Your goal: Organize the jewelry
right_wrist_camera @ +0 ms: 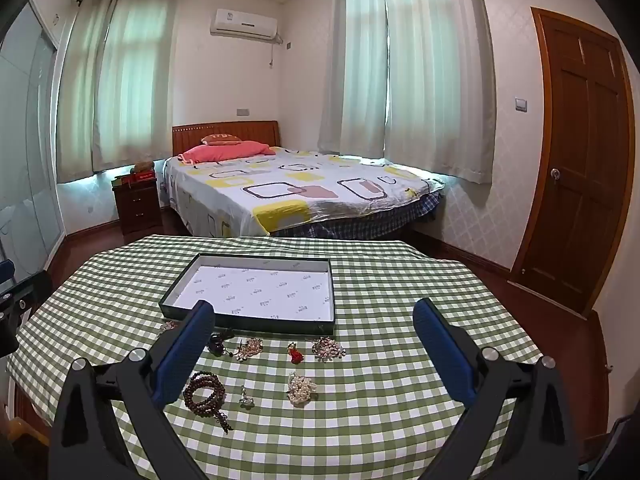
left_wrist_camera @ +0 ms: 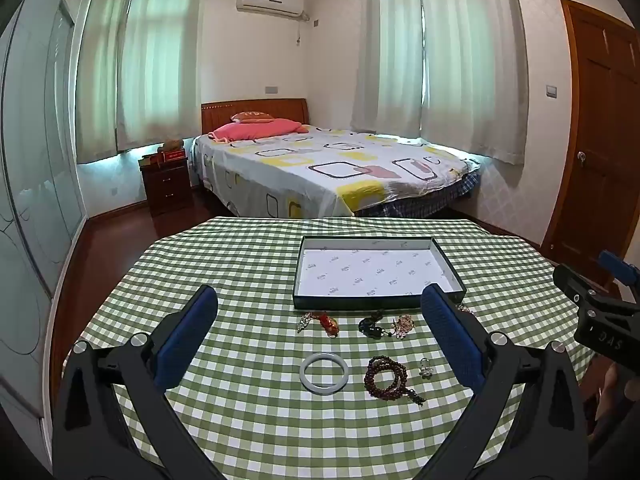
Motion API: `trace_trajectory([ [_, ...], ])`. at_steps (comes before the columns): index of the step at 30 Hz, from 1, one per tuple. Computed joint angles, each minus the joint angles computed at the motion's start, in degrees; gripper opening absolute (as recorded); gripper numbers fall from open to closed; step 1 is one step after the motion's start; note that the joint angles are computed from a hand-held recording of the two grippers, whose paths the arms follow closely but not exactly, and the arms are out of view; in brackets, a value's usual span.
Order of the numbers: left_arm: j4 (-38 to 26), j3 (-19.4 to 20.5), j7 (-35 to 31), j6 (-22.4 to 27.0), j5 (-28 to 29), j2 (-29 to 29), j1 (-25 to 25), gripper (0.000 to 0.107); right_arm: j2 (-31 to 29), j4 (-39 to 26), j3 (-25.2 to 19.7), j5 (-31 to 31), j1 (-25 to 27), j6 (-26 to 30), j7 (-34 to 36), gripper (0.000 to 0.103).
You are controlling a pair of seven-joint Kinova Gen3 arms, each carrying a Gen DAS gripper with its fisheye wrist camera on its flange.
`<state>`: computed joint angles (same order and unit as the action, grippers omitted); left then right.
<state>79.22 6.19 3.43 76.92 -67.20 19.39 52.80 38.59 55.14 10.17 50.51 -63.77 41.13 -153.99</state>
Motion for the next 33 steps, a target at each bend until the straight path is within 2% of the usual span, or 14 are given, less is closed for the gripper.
trace_trajectory([
  [15, -1.7, 0.1, -1.3, 1.1, -0.6, -0.1, 0.5, 0.099, -0.5, 0.6, 0.1, 0.9, -0.2, -0.4, -0.9, 0.097],
  [33, -0.4, 0.5, 0.2, 1.3, -1.6, -0.6, 0.6, 0.099, -0.5, 0.7, 0.1, 1.5, -0.3, -0.5, -1.5, 0.097],
])
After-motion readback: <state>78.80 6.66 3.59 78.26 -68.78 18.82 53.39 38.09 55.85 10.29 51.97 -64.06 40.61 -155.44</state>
